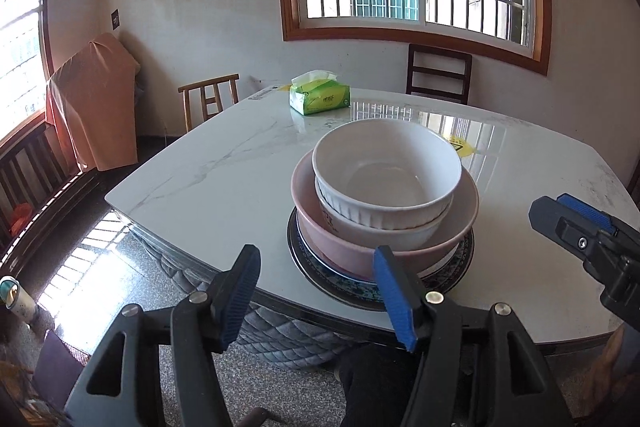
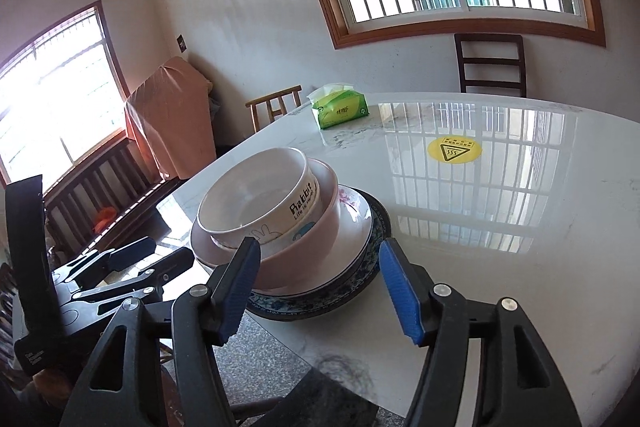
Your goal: Organize plates and bowls
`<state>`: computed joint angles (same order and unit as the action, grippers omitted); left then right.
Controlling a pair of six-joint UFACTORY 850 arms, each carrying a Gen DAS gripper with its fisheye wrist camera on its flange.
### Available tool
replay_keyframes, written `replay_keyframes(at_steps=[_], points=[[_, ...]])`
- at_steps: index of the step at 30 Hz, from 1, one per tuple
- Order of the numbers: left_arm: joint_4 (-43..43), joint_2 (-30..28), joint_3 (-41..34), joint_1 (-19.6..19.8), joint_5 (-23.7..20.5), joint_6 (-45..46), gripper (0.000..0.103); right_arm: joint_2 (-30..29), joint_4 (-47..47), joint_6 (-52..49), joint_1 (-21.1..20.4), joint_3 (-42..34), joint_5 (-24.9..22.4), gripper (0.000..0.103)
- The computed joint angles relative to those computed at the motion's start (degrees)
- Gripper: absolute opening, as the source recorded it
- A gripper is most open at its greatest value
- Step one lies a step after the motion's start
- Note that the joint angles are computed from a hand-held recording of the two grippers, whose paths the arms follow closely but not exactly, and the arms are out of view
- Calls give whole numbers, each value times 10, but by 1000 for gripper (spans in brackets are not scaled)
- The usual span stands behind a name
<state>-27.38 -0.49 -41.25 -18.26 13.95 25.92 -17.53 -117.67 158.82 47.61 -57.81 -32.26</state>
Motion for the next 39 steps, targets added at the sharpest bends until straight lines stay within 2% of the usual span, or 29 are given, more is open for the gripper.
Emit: replay_keyframes(at_steps=[6, 11, 16, 27, 32, 39], points=[[12, 25, 31, -22, 44, -22, 60, 12, 25, -19, 30, 24, -71, 71], [18, 51, 54, -41, 83, -23, 60, 19, 24, -16, 40, 39, -83, 72], [51, 73, 69, -47, 100, -64, 68, 27, 13, 2, 45, 54, -98, 73], [40, 79, 68, -51, 85, -60, 68, 38, 5, 14, 54, 77, -129, 73], [54, 78, 68, -47, 74, -74, 68, 36, 15, 2, 63, 76, -146, 76], [48, 71, 67, -46, 61, -70, 68, 36, 20, -2, 65, 78, -149, 78]])
